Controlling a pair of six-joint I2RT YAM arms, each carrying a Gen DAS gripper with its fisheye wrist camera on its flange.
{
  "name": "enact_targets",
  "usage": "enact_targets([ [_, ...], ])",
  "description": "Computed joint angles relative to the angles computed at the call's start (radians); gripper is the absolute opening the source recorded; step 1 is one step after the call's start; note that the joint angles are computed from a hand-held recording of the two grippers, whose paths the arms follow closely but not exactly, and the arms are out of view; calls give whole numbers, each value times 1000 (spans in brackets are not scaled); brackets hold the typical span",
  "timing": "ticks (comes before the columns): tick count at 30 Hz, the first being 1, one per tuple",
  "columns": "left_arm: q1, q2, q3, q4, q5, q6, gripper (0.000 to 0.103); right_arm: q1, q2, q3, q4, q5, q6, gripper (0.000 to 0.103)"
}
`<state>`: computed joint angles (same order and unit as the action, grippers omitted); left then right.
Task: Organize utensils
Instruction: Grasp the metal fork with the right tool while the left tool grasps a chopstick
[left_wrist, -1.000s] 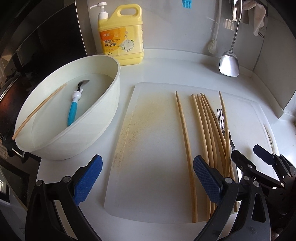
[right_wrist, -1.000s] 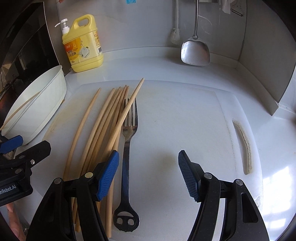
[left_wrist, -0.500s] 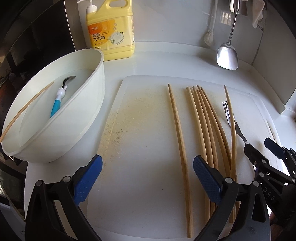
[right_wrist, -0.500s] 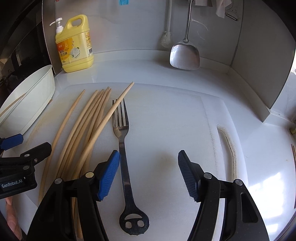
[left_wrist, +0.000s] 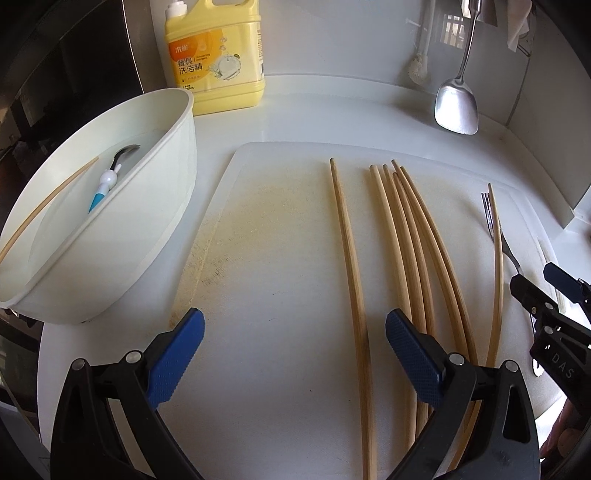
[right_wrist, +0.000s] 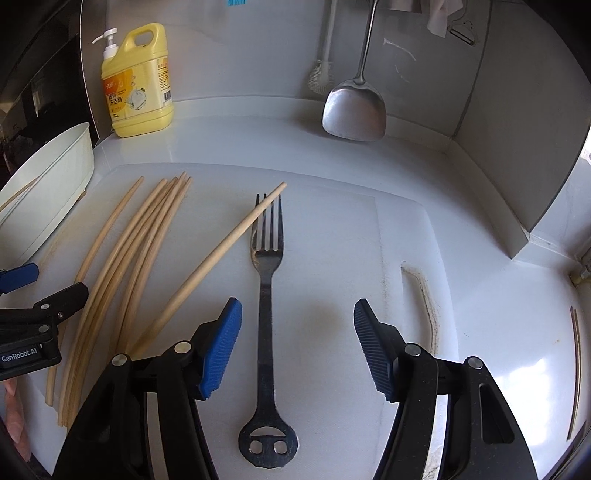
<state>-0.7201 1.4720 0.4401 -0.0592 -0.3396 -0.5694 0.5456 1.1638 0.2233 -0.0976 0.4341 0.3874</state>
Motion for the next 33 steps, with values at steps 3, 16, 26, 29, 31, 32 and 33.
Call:
enact_targets([
  [3, -3, 9, 6, 10, 1, -2, 96, 14, 19, -3, 31, -2, 7, 58],
  [16, -6, 6, 37, 31, 15, 44, 44, 3, 30, -24, 118, -57, -19, 37],
  [26, -29, 6, 59, 9, 28, 58, 7, 47, 66, -16, 135, -13, -28, 7],
  [29, -22, -5, 54, 4, 43, 63, 7, 31, 50, -30, 152, -29, -38, 7],
  [31, -22, -15, 52, -9, 47, 60, 7, 25, 28, -40, 148, -40, -31, 6],
  [32, -19, -24, 49, -16, 52, 59, 7, 18, 4, -51, 145, -54, -24, 6],
  [33, -19, -34, 45, -23, 57, 54, 7, 14, -26, -62, 139, -63, -16, 6],
])
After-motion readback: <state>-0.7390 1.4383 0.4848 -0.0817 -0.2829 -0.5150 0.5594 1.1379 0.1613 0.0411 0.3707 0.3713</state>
